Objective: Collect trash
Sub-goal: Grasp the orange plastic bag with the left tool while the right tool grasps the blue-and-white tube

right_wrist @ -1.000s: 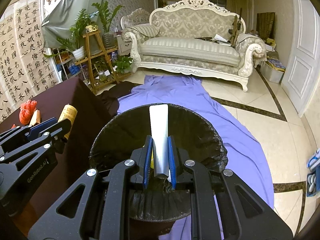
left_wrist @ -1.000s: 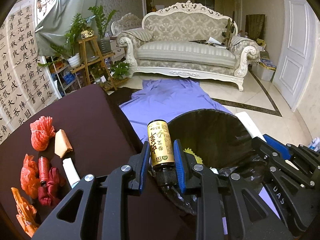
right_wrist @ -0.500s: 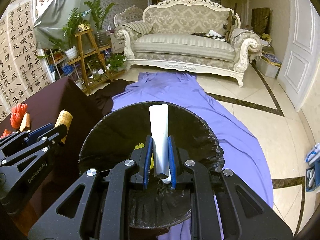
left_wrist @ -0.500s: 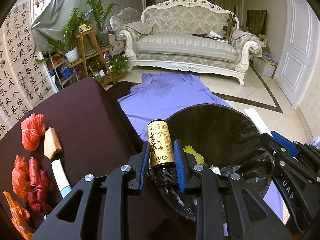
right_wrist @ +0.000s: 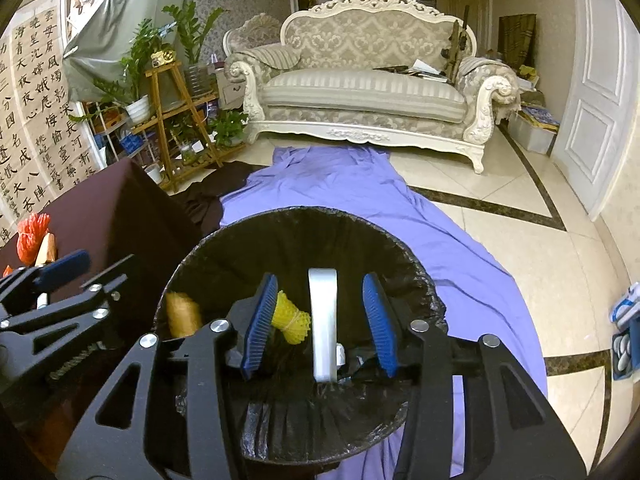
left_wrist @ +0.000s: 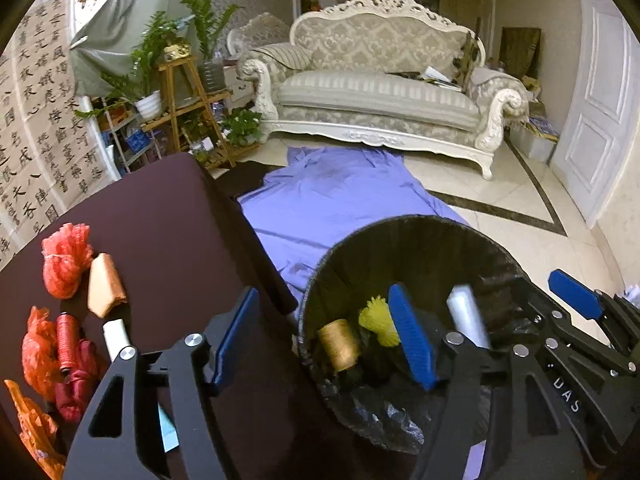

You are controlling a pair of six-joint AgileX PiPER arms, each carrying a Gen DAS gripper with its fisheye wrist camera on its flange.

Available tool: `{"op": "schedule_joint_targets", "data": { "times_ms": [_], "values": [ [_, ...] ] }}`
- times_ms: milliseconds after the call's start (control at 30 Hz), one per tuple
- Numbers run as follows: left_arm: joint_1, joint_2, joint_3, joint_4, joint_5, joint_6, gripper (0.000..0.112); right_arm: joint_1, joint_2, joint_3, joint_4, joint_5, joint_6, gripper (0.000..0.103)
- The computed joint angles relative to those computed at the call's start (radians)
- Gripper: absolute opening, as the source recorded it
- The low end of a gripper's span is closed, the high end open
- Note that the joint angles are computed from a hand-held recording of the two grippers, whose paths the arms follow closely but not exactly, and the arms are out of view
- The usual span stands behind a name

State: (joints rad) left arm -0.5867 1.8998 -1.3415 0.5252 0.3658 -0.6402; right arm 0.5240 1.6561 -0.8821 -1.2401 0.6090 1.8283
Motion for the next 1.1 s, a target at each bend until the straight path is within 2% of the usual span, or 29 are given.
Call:
{"op": "schedule_joint_targets", "data": {
  "times_ms": [100,200,367,800,1100],
  "values": [
    [0.008,-0.024,0.026,0.048,0.008,-0.044,0.068,0.005,-0.001,-0.005,0.008,0.007,-0.009,0.044],
    [0.027,-0.064,0.068,0.035,0.002,-0.029,0.068,0.026,-0.01,-0.008,0.018,0.019,-0.022,0.045],
    [0.06,-0.148,0.153,0.037,-0.001,-0.027,0.068,0.097,-0.004,-0.032,0.035,0.04,-0.031,0.045],
    [0.191,-0.406,0.439,0.185,-0.015,-0.17,0.068,0.304,0.072,-0.181,0.101,0.071,-0.112,0.045],
    [0.324,-0.479,0.56,0.237,-0.049,-0.212,0.068,0.404,0.131,-0.27,0.143,0.084,-0.175,0.046]
  ]
}}
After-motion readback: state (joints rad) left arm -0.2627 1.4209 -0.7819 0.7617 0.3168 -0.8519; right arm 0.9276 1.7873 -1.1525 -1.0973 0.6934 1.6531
